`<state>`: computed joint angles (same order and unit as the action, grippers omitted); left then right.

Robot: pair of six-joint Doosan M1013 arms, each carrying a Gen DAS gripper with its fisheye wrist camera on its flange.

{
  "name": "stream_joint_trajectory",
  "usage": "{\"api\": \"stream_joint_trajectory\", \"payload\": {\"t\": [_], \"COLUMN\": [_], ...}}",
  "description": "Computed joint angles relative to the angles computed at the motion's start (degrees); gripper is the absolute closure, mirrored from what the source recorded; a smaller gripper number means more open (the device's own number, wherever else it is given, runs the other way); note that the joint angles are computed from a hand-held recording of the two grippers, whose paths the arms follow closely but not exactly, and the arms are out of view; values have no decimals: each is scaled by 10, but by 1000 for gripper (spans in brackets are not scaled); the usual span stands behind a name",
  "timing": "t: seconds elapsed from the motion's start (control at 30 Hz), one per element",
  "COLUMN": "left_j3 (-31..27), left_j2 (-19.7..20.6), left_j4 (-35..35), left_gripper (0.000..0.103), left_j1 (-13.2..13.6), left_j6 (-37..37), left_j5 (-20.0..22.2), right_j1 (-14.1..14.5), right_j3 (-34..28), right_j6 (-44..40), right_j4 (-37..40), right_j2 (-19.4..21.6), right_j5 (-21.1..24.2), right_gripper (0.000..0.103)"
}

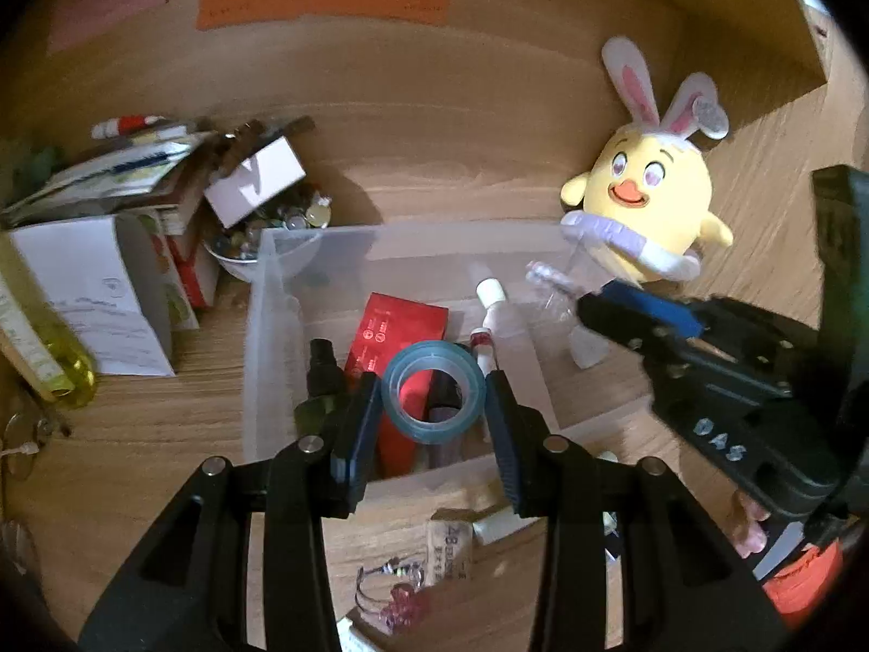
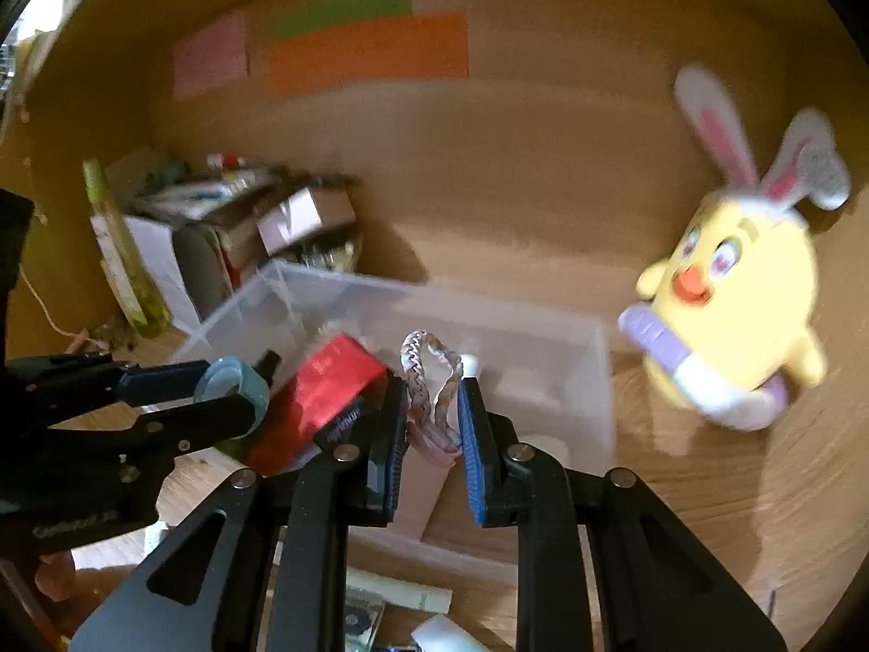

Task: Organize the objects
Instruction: 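Carry both items over the bin and release them inside, then grasp the white ointment tube with the left gripper while the right grasps the white pen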

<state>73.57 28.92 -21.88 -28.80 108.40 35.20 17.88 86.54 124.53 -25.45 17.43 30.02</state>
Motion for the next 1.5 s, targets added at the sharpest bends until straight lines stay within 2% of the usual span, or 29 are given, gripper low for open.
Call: {"api": "stream_joint_trajectory", "payload": {"t": [0.2, 0.47, 0.53, 0.57, 0.6, 0.73, 0.77, 0.9, 1.03, 1.23, 1.33, 1.47, 1.5], "left_j3": [-14, -16, -7, -1, 8, 40, 50, 79, 108, 148, 159, 167, 167], "left_j2": [13, 15, 7, 2, -6, -30, -38, -57, -70, -78, -80, -78, -77], "left_j4": [30, 24, 23, 23, 22, 24, 31, 56, 85, 115, 136, 185, 184], "left_gripper": [65, 63, 59, 52, 46, 38, 33, 32, 32, 32, 32, 32, 31], "left_j1": [-5, -4, -4, -4, -3, -1, -1, -1, -2, -2, -3, -10, -10], "left_j6": [-14, -9, -6, -5, -4, 4, 1, -11, -32, -51, -74, -103, -102], "left_j5": [8, 21, 10, 2, -11, -45, -54, -67, -60, -33, -24, -17, -14], "right_j1": [-7, -1, -4, -4, -3, 4, 8, 17, 25, 44, 51, 51, 54], "right_j3": [-15, -18, -19, -17, -12, 5, 11, 34, 58, 98, 116, 127, 127], "right_j6": [-61, -86, -106, -108, -104, -79, -72, -39, -32, -84, -148, -299, -313], "right_j4": [61, 74, 98, 104, 102, 66, 55, 16, 8, 27, 83, 233, 241], "right_j2": [21, 21, 19, 15, 10, -7, -13, -32, -49, -68, -74, -75, -74], "right_j5": [27, 44, 46, 44, 38, 21, 15, -4, -20, -29, -31, -28, -26], "right_gripper": [86, 81, 77, 71, 65, 54, 50, 36, 34, 34, 34, 34, 34]}}
